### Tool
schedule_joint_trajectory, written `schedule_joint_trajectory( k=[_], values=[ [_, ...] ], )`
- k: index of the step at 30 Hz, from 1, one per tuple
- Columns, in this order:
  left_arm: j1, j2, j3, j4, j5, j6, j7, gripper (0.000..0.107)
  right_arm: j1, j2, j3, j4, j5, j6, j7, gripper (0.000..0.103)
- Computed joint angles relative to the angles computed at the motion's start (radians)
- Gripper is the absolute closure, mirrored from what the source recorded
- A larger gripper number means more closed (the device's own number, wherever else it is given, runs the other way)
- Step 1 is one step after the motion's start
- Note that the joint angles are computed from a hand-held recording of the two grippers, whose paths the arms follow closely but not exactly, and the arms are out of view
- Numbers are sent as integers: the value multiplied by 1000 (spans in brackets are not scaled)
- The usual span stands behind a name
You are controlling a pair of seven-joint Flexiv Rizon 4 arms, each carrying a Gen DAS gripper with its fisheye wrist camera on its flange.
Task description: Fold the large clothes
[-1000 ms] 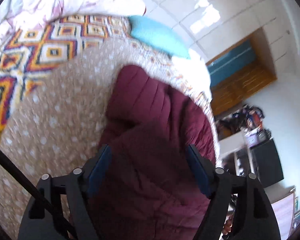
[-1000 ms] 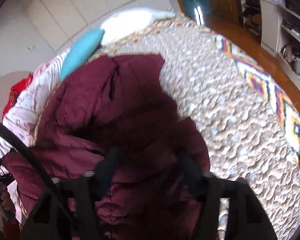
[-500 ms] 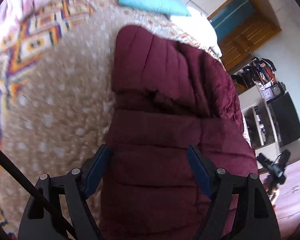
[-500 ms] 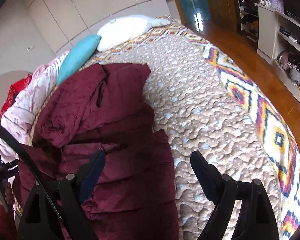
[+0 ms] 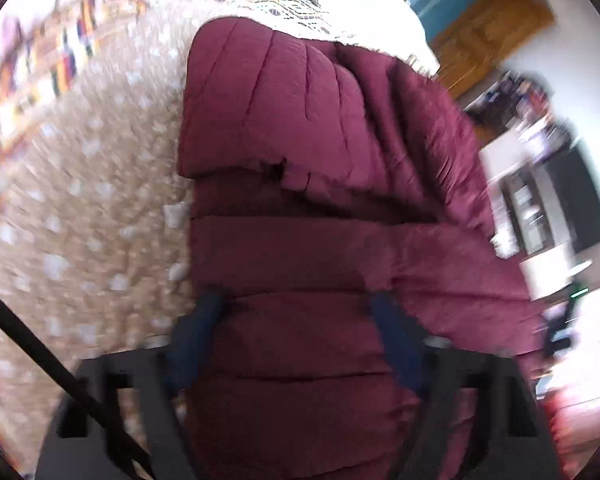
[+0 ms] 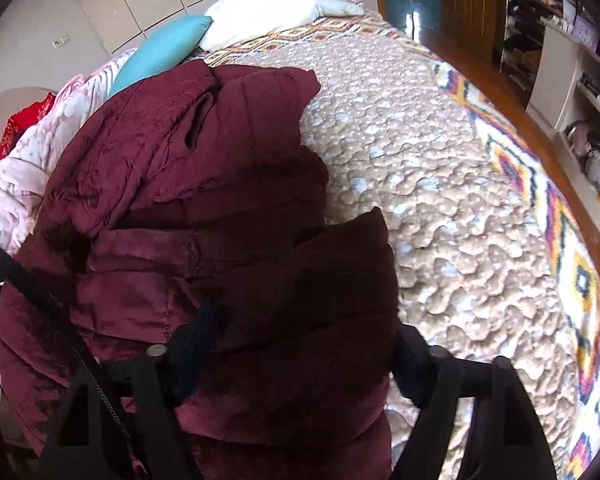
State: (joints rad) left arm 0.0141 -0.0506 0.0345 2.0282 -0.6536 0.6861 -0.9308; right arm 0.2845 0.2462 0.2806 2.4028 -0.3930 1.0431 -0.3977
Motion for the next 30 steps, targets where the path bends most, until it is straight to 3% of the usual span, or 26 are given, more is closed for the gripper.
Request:
schedule_joint_trajectory(
  k=[2,5,10,14,17,21,27,30],
  values=[
    [-20,37,0,30,81,65,-38,60,-6,19,28,-9,-54,-74,35,56],
    [-42,114,11,93,75,140,-46,72,12,50,65,-37,-115,-205,63,70],
    [-73,246,68,152,-135,167,55,82,31,150,89,-67,-165,-273,86,79],
    [-73,264,65,103,-148,211,18,84,-2,192,86,-117,-242,-222,110,80],
    [-65,214,48,15,-133,253,-35,84,-49,155,78,-198,-330,-185,120,80],
    [-32,70,4,-185,-19,291,-179,84,-89,13,47,-355,-459,-199,136,80],
    [-22,-174,-42,-472,212,325,-389,83,-62,-214,-59,-549,-554,-234,160,80],
    [-42,-298,-34,-581,336,320,-486,82,-42,-302,-112,-590,-524,-222,158,80]
  ],
)
